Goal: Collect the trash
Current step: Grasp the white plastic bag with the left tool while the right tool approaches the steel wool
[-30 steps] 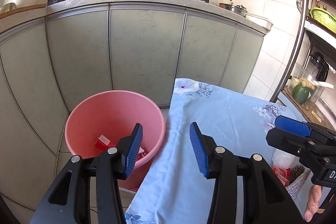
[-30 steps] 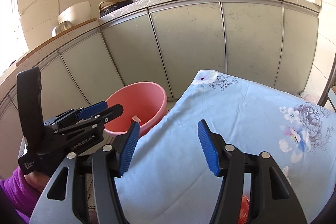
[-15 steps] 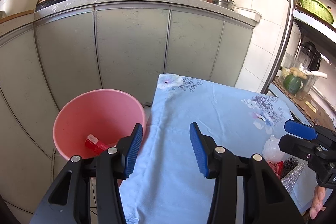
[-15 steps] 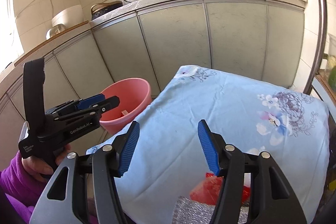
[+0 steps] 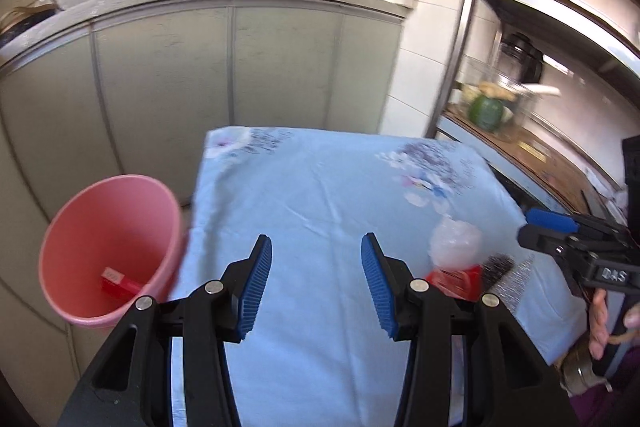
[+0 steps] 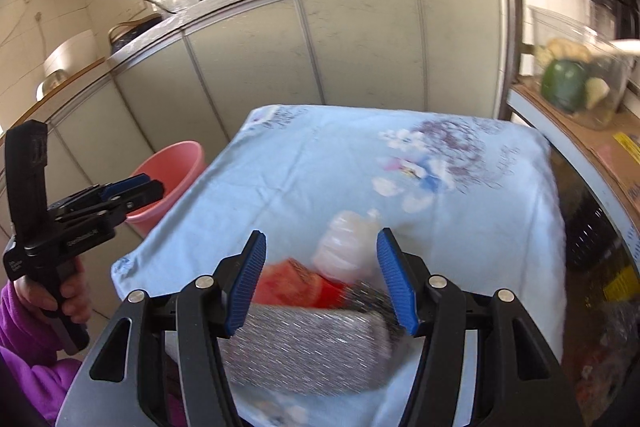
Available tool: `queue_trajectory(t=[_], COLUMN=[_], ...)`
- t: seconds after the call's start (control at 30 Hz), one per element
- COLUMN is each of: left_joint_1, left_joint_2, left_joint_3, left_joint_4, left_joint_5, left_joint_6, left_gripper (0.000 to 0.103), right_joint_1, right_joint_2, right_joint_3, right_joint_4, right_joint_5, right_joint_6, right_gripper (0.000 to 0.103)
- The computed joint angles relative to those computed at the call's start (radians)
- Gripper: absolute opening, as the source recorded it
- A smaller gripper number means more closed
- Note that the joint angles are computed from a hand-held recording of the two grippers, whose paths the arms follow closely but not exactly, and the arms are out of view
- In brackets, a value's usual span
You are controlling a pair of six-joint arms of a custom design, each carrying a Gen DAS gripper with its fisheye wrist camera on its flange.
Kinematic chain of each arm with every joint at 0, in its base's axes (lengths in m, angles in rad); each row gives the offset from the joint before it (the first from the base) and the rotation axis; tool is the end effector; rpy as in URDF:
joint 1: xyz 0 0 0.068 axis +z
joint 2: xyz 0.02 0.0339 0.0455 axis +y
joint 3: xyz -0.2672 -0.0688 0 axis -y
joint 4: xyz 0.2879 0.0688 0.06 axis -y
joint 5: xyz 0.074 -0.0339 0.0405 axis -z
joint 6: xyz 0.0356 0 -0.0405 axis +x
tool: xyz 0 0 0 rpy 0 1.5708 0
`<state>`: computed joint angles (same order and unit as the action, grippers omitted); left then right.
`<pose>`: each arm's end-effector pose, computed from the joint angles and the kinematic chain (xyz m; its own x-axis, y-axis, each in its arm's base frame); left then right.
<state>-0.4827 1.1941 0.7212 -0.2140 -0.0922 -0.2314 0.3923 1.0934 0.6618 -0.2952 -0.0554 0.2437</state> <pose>0.2584 -0.1317 0.2148 -0.6383 0.0767 -0.7660 0.2597 0.9581 -0.1205 0.2448 0.1034 0.2121 -0.6972 -0.0277 -0.7163 -0.2594 0.9413 0.2160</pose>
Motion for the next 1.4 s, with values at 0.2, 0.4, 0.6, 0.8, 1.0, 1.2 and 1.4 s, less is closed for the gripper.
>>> queue_trajectory(t=[0.2, 0.4, 0.6, 0.8, 1.0, 1.2, 1.4], left_joint_1=[-0.048, -0.087, -0.075, -0.085, -0.128, -0.13, -0.092], left_joint_2=[0.06, 0.166, 0.354, 0.603, 0.749, 0.765, 0.671], left_joint_3=[0.043, 0.117, 0.296, 0.537, 0.695, 0.686, 0.58], left_joint_4=[-0.033, -0.051, -0.091, -0.195, -0.279, -0.236, -0.124], left_joint_5=[0.161, 0.2, 0.327, 0.369, 0.334, 0.313, 0.302], left_joint_6=[0.046, 0.039, 0.032, 0.004, 0.014, -0.016, -0.077], left_gripper=[0.046, 0.046, 0.046, 0.046, 0.046, 0.026, 0.013], right_joint_1=[-0.1, -0.133, -0.146, -0.202, -0.225, -0.198, -0.158], right_joint_2=[-0.059, -0.026, -0.053, -0.079, -0.054, -0.009, 0.019], right_joint_3=[-0.074, -0.098, -0.115, -0.143, -0.154, -0.147, -0.15], right_joint_4=[-0.026, -0.025, -0.039, -0.066, -0.068, -0.057, -0.037], right_joint_5=[-0.054, -0.174, -0.211, -0.263, -0.299, -0.312, -0.315], right_joint_6=[-0.021, -0.043, -0.068, -0.095, -0.119, -0.134, -0.116], right_gripper=[0.058, 0.058, 0.058, 0.058, 0.058, 0.058, 0.058])
